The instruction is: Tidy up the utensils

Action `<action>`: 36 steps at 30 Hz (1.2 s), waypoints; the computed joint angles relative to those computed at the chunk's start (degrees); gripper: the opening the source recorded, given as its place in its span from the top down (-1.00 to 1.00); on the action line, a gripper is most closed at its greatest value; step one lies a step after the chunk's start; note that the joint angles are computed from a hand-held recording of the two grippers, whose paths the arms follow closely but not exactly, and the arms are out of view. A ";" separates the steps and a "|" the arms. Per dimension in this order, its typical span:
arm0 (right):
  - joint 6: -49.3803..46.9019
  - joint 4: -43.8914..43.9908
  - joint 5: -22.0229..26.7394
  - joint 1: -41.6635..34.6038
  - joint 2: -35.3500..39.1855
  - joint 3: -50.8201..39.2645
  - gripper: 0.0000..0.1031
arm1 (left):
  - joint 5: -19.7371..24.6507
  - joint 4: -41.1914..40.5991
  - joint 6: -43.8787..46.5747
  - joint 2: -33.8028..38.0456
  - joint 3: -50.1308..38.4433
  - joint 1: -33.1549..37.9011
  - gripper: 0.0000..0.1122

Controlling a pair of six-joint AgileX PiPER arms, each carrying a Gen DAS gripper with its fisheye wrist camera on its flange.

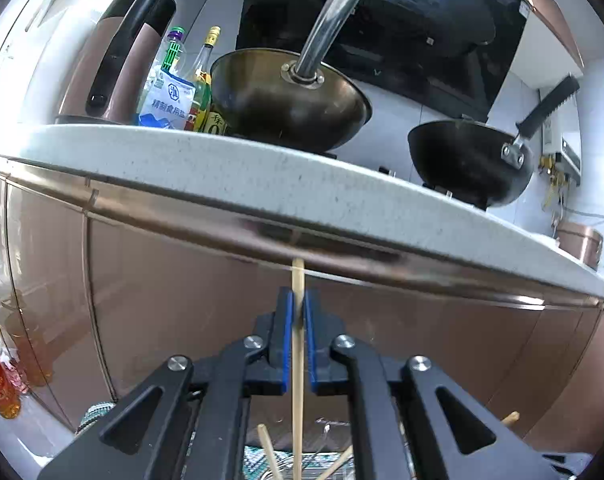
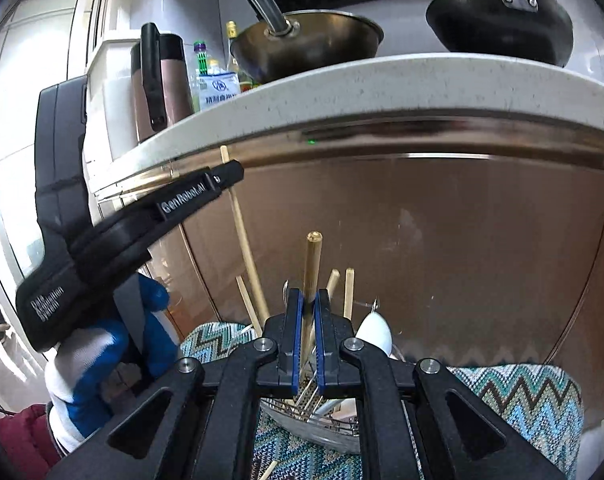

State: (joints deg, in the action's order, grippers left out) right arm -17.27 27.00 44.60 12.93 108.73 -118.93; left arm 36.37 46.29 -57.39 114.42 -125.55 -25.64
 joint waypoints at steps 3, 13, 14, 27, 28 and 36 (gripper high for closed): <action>-0.85 1.04 -0.70 -0.11 -0.97 1.71 0.83 | -0.59 2.07 -2.28 -1.67 3.10 -0.02 0.81; 1.02 0.11 -1.75 -0.54 -7.02 6.16 0.65 | 3.75 5.16 -2.82 -11.49 12.06 -2.28 0.48; 1.33 -0.34 -1.83 -0.50 -7.94 6.89 0.65 | 5.51 5.83 -2.59 -12.38 12.59 -3.02 0.48; 6.69 -6.32 -1.66 0.68 -23.27 19.29 0.42 | 20.62 13.97 -1.42 -28.64 26.09 -15.93 0.13; 7.35 -6.88 -1.65 0.87 -24.53 20.19 0.39 | 21.83 14.63 -1.49 -29.65 26.66 -17.15 0.10; 13.27 -13.78 -1.27 3.67 -33.65 25.30 0.08 | 31.62 20.53 -2.64 -35.83 29.27 -27.71 0.00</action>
